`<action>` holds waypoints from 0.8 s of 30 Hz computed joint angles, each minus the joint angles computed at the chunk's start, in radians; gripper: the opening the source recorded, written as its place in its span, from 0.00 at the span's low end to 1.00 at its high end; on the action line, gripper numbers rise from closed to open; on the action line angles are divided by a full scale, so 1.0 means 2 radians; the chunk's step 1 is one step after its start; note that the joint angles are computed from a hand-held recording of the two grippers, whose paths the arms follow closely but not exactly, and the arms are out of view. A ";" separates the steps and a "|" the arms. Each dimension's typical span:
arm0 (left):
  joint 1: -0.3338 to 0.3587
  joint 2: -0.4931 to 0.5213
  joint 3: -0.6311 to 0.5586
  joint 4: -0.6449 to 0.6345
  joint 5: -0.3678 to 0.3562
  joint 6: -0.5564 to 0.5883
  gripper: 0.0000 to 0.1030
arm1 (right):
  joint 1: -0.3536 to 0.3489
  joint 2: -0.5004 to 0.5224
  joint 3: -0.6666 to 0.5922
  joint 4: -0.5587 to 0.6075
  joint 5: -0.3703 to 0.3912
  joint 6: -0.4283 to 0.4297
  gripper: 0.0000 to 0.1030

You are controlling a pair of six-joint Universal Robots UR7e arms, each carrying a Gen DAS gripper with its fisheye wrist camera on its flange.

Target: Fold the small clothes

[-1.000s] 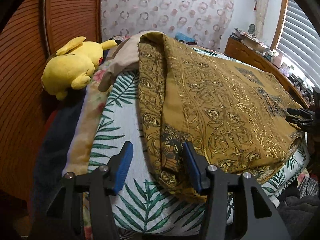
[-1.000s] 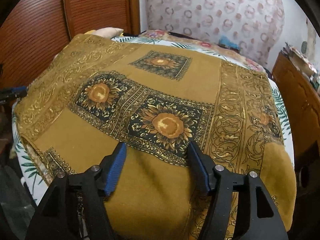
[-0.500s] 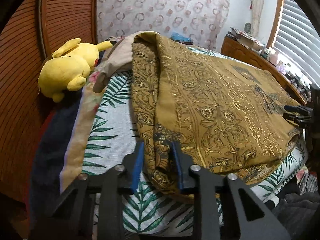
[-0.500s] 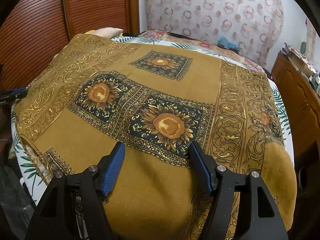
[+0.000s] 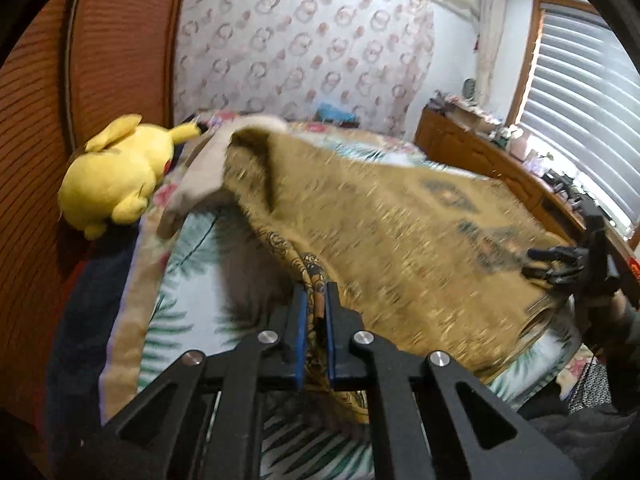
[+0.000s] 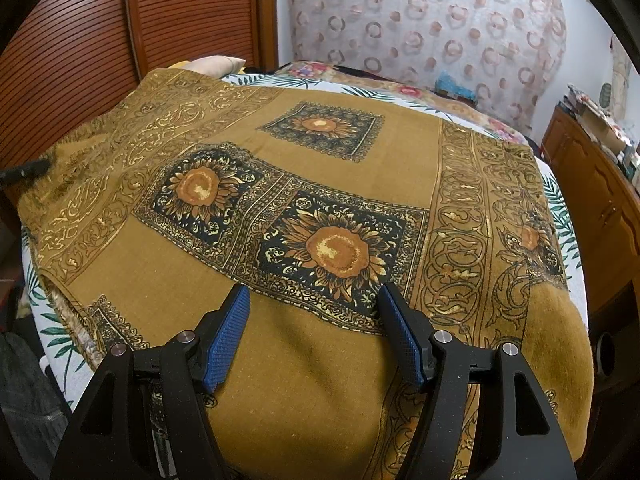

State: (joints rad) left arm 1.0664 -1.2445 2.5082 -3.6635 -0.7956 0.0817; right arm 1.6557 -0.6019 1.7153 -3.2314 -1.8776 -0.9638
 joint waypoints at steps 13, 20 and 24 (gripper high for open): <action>-0.042 0.041 -0.106 0.047 -0.065 0.084 0.04 | 0.000 -0.001 0.002 -0.002 0.000 0.000 0.66; -0.046 0.068 -0.159 0.079 -0.103 0.092 0.03 | 0.001 -0.015 0.023 -0.022 0.017 0.016 0.63; -0.056 0.083 -0.189 0.101 -0.116 0.099 0.03 | 0.006 -0.038 0.054 -0.059 0.026 0.002 0.63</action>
State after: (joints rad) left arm 0.9554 -1.0784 2.1304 -3.4608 -1.0285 0.2806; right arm 1.6671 -0.6788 1.8242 -3.3490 -1.8256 -0.9607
